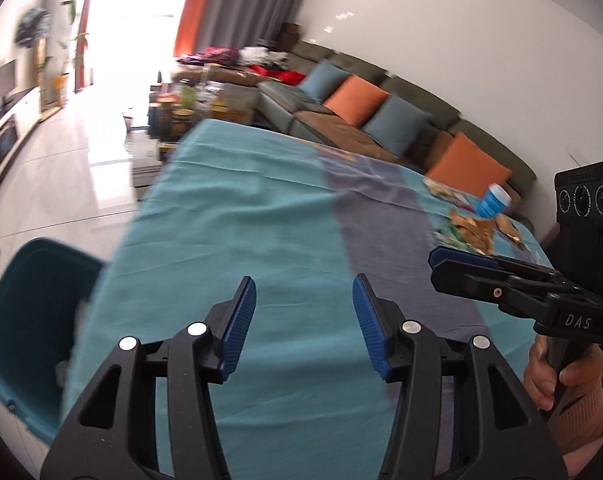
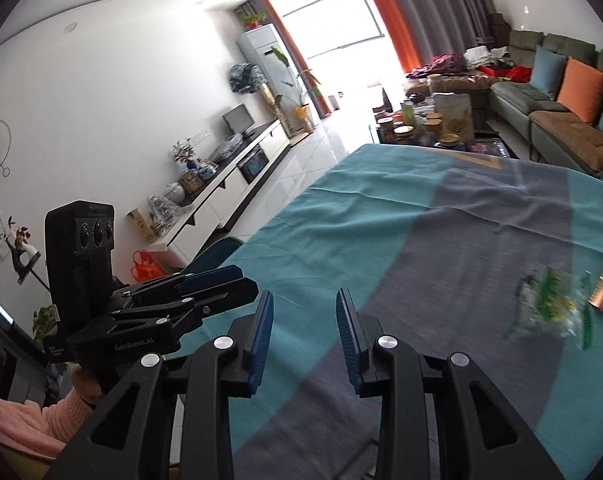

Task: Collect trash
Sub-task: 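Move both open tools back over the table trash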

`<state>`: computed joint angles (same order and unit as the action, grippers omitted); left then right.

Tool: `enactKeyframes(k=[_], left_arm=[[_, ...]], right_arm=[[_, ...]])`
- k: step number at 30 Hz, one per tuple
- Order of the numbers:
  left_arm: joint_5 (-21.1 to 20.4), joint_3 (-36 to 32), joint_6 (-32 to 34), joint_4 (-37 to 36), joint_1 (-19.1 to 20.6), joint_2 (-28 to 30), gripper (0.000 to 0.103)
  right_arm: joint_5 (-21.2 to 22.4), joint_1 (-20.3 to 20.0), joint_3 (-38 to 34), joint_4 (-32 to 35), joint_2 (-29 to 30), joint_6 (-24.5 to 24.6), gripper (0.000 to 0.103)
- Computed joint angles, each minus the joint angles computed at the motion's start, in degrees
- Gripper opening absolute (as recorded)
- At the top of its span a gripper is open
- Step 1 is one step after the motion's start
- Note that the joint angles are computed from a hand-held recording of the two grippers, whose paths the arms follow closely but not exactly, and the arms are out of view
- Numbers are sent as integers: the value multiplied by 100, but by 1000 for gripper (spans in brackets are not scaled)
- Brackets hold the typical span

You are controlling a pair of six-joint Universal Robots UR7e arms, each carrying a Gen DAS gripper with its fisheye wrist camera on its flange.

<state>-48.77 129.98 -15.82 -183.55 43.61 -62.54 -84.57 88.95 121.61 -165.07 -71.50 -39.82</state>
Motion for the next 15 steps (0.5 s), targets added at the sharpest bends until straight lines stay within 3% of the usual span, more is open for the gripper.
enactKeyframes(k=[7, 15], left_arm=[[-870, -1126, 366, 432, 92, 1035, 53], [-1256, -2194, 316, 1110, 200, 1802, 58]], right_arm=[[33, -688, 126, -370, -582, 123, 40], [33, -1340, -168, -786, -772, 433, 53]])
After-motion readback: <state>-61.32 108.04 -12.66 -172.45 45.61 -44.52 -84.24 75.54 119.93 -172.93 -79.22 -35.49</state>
